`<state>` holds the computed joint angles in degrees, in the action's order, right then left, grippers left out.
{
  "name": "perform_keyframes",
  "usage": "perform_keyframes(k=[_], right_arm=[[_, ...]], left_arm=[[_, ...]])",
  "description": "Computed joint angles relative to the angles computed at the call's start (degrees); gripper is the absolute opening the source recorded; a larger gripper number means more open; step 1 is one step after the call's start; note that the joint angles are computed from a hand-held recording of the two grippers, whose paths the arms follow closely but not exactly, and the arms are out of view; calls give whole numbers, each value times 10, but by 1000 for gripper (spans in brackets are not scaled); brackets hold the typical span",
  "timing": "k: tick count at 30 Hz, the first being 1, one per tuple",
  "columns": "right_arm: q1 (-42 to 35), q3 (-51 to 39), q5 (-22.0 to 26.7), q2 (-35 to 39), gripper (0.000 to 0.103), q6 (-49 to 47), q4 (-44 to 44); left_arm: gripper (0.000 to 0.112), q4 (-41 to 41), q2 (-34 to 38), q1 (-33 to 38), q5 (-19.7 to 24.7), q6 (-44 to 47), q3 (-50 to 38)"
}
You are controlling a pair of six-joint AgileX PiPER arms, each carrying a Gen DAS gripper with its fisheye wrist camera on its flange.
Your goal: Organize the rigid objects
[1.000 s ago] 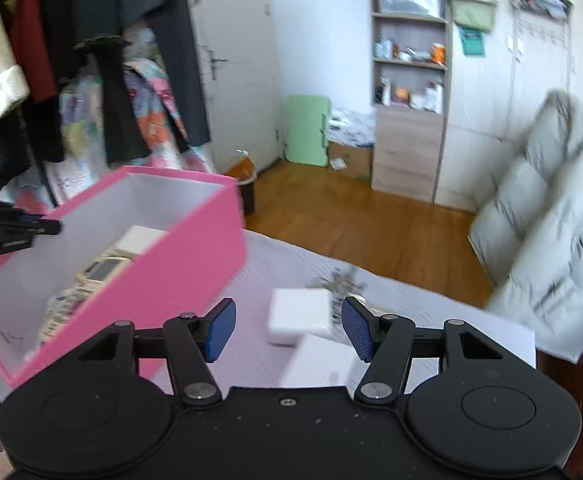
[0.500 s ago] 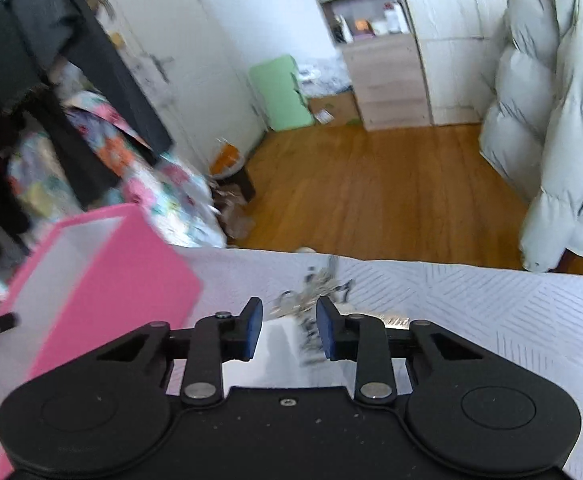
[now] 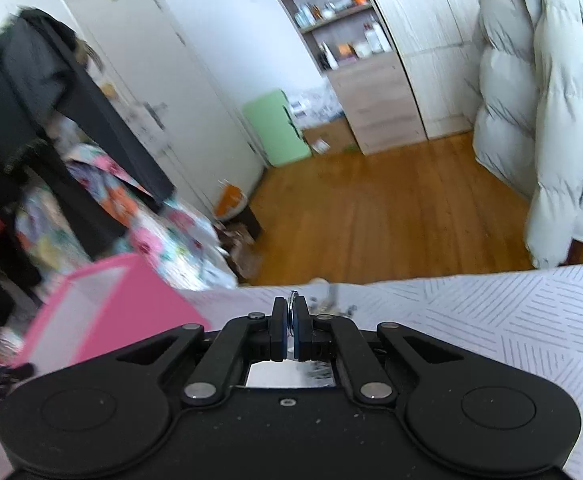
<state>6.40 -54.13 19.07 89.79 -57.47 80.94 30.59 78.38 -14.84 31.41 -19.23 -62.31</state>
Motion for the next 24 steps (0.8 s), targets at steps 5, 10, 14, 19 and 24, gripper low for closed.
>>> perform_keyframes(k=[5, 10, 14, 19, 24], right_arm=[[19, 27, 26, -75, 5, -66, 46], [81, 9, 27, -129, 5, -10, -24], [133, -55, 62, -122, 5, 114, -141], [186, -138, 121, -78, 5, 208, -215], [232, -223, 156, -2, 5, 307, -292]], left_arm=[[6, -1, 1, 0, 0, 0, -1], [6, -2, 0, 0, 0, 5, -1], [7, 30, 4, -10, 7, -12, 1], [7, 35, 4, -13, 6, -18, 3], [7, 31, 2, -13, 5, -18, 3]])
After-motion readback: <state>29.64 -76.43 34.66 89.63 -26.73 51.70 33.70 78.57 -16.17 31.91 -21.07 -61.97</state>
